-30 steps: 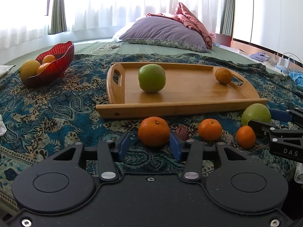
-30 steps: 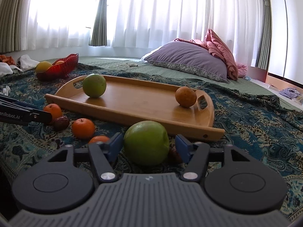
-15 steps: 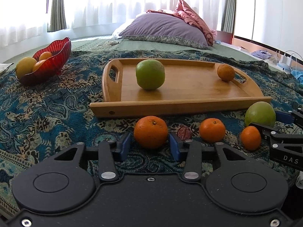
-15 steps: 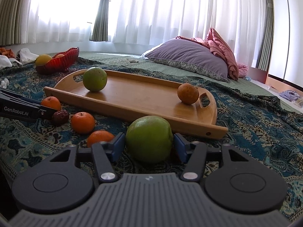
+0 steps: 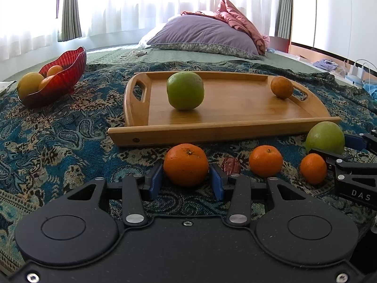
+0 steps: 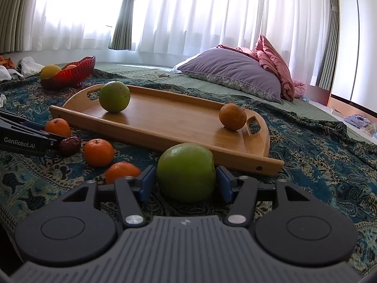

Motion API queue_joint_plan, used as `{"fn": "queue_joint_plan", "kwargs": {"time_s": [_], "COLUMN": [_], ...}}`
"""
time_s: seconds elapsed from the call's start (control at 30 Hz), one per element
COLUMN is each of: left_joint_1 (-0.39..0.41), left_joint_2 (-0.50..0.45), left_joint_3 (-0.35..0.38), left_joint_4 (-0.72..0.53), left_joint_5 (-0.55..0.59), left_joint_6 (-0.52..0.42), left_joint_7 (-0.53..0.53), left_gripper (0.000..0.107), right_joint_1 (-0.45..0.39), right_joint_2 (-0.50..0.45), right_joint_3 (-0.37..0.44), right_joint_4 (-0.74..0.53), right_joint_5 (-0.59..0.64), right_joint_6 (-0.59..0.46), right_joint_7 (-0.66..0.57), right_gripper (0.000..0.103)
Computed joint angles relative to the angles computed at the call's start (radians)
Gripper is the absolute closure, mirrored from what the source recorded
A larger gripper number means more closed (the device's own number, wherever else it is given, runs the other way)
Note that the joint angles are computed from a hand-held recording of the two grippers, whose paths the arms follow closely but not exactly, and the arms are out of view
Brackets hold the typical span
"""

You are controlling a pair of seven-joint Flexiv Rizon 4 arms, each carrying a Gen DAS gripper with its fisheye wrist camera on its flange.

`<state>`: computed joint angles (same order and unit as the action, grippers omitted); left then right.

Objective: Organize fruits
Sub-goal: 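Grasp a tangerine with the left tool while the right tool grasps another green apple, then lift the tangerine with the left tool while the right tool carries the green apple over the tray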

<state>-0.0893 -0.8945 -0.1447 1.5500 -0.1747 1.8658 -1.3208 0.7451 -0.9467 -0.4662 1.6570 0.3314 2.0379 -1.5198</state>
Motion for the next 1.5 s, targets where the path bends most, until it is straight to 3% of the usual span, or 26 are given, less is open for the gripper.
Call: {"fn": "queue_joint_plan", "kwargs": {"time_s": [0.3,0.47,1.5], "left_joint_1": [-0.009,0.01,0.01], "left_joint_2": [0.012,0.02,-0.003], "left_joint_3": [0.009,-0.02,-0.039], "left_joint_4": [0.013,0.012,-0.069], "left_joint_5": [0.001,0.02,0.016], "left_joint_6": [0.023,0.035,-0.01], "left_joint_7": [-0.008,-0.011,-0.002], "left_gripper": [0.07,0.07,0.07], "right_joint_1": [0.017,-0.013,-0.051], "right_joint_2": [-0.005,0.022,0.047], "right_joint_3": [-0.016,0.03,0.079], "right_joint_4": [0.004,0.012,-0.026], "right_joint_5": [0.022,0.016,0.013], "right_joint_6": [0.012,0.026,0.033], "right_joint_7": [-0.009,-0.006,-0.007], "right_gripper": [0.045,0.045,0.051]}}
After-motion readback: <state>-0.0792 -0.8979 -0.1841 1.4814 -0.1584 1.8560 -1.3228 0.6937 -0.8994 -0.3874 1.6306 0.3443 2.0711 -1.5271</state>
